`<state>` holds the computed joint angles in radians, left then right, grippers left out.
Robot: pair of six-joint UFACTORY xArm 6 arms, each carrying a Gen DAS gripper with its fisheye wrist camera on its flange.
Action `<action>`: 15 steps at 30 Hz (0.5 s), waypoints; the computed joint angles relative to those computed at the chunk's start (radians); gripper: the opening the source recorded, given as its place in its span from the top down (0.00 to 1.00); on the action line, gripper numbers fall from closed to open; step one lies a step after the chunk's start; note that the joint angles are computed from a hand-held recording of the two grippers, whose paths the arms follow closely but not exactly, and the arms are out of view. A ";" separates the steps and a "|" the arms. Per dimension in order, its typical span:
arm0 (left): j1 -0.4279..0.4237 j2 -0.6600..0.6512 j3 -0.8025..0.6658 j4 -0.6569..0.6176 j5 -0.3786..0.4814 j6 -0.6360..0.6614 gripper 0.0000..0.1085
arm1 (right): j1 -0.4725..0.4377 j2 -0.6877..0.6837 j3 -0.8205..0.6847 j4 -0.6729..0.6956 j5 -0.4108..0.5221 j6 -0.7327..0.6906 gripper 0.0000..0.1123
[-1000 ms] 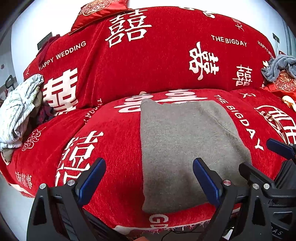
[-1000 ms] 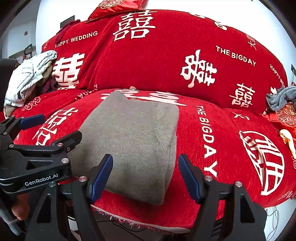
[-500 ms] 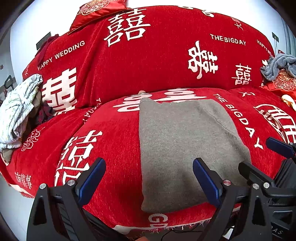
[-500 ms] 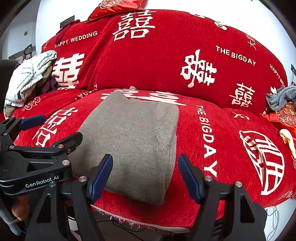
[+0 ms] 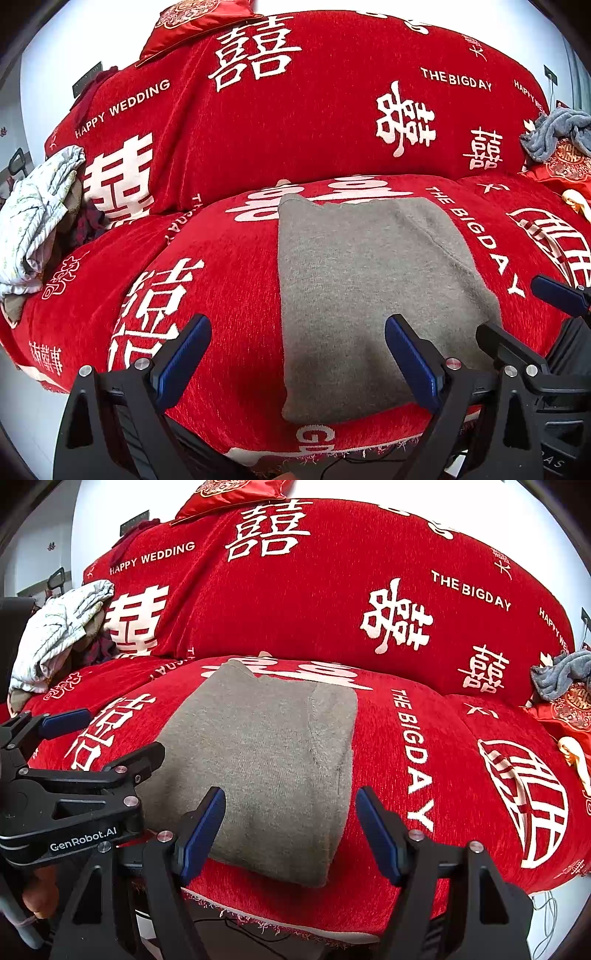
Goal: Fold small clothes
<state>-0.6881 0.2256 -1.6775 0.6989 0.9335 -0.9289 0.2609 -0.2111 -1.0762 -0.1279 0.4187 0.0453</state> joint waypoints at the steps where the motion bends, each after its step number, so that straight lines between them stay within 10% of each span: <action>1: 0.000 0.000 0.000 0.000 0.000 0.000 0.12 | 0.000 0.000 0.000 0.000 0.000 0.000 0.32; 15: 0.004 -0.002 0.006 -0.021 -0.009 0.003 0.12 | -0.001 0.001 0.000 0.005 -0.001 -0.006 0.32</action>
<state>-0.6837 0.2231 -1.6720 0.6780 0.9248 -0.9259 0.2596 -0.2099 -1.0763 -0.1229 0.4179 0.0390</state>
